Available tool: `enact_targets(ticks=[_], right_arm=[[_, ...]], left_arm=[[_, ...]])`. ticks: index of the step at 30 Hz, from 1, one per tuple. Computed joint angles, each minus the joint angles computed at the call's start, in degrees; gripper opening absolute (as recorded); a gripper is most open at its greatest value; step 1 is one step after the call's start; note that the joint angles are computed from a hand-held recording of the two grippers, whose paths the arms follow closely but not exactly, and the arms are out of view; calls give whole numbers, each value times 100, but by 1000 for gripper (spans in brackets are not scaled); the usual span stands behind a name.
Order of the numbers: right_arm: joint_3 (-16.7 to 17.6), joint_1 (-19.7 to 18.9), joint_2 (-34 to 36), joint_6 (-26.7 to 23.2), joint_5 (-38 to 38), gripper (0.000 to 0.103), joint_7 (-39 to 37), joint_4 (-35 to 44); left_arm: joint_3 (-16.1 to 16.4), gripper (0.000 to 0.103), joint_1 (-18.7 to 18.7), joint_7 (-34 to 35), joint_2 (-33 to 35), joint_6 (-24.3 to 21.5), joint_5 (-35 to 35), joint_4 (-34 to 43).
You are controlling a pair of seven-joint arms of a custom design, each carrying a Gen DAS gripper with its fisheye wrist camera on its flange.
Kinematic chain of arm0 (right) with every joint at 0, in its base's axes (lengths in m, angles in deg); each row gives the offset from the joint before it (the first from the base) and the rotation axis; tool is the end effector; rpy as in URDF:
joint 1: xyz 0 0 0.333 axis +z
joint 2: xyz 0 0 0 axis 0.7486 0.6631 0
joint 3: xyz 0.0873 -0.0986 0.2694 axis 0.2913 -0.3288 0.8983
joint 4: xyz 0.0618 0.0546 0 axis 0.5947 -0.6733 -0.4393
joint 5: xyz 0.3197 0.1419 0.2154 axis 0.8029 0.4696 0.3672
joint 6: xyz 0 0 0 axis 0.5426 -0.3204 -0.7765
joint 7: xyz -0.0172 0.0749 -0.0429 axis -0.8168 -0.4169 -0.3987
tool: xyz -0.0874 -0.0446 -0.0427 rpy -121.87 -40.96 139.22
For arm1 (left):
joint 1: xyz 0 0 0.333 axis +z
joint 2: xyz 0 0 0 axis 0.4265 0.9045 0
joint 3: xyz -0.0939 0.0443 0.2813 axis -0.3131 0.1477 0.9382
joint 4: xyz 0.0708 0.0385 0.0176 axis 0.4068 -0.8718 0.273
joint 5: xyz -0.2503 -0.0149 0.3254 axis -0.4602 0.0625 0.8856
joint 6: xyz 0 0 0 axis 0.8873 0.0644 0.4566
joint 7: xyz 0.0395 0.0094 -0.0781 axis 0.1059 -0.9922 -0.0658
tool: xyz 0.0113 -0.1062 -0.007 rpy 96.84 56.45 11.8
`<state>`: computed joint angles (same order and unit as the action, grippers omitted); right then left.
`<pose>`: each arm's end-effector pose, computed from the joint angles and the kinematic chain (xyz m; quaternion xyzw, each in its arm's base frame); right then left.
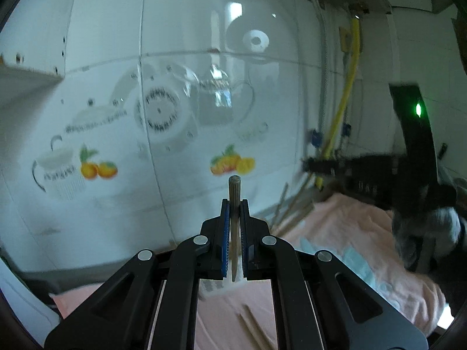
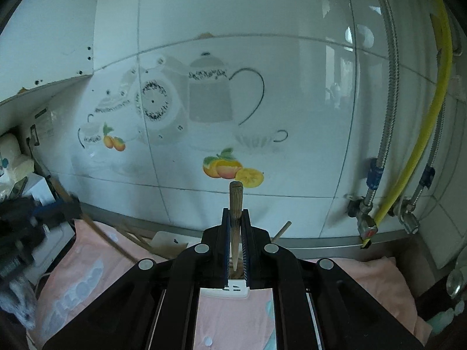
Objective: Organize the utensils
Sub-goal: 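Lift the left tool's chopstick into the holder while the right tool inserts its own, then open the left tool while the right tool opens, releasing chopsticks into the holder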
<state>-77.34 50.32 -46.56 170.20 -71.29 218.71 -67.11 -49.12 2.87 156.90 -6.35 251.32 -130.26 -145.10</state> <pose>0.4750 0.1871 0.5639 -0.6311 0.5728 -0.3437 0.3944 0.4659 -0.0933 0.5783 -0.4011 0.7233 -0.4771 0.2973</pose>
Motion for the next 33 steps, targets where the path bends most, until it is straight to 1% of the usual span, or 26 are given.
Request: enact_targets(ticks=[2,4,5,8,9,11,18,21,24,26,28,29,30,31,32,33], right_arm=[[-18,10,120,10,19,7,-31,61],[-34,18,247,33,11,7,-44,119],[-34,16,279,41,-13,7,-32,131],[-91,90,431,14,-11,7,-72,194],[-136,145,485,9,24,7,-115,208],[-170,185,581,3,17,7,-109,237],[-259,310,839,-25,-135,7,26,303],[-274,304,876,22,-291,7,210,301],[-227,219,828,83,-570,8,499,278],[-137,112,740,84,-849,9,788,250],[-31,-22,576,137,-1161,12,1148,154],[9,-74,490,175,-1289,15,1276,98],[129,-202,343,213,-1530,17,1516,8],[261,-337,187,240,-1769,17,1768,-91],[316,-382,74,265,-1873,17,1892,-182],[312,-341,-71,313,-1869,17,1925,-343]], left_arm=[[-12,5,-79,116,142,288,-82,154],[25,5,-166,216,296,480,-161,313],[58,5,-194,245,344,495,-193,368],[175,5,-341,561,562,657,-573,595],[151,5,-323,627,615,714,-658,635],[47,5,-179,549,805,749,-653,735],[-296,6,434,-61,1207,337,-224,825],[-371,6,577,-116,1296,211,-202,847],[-433,7,625,26,1283,258,-323,809],[-466,7,641,100,1233,300,-379,753],[-470,7,637,151,1130,322,-431,662],[-436,8,602,252,1059,332,-521,608],[-415,9,578,326,982,356,-584,548],[-390,11,553,393,900,386,-648,476],[-369,18,545,409,773,418,-689,351],[-330,21,521,426,669,433,-733,253]])
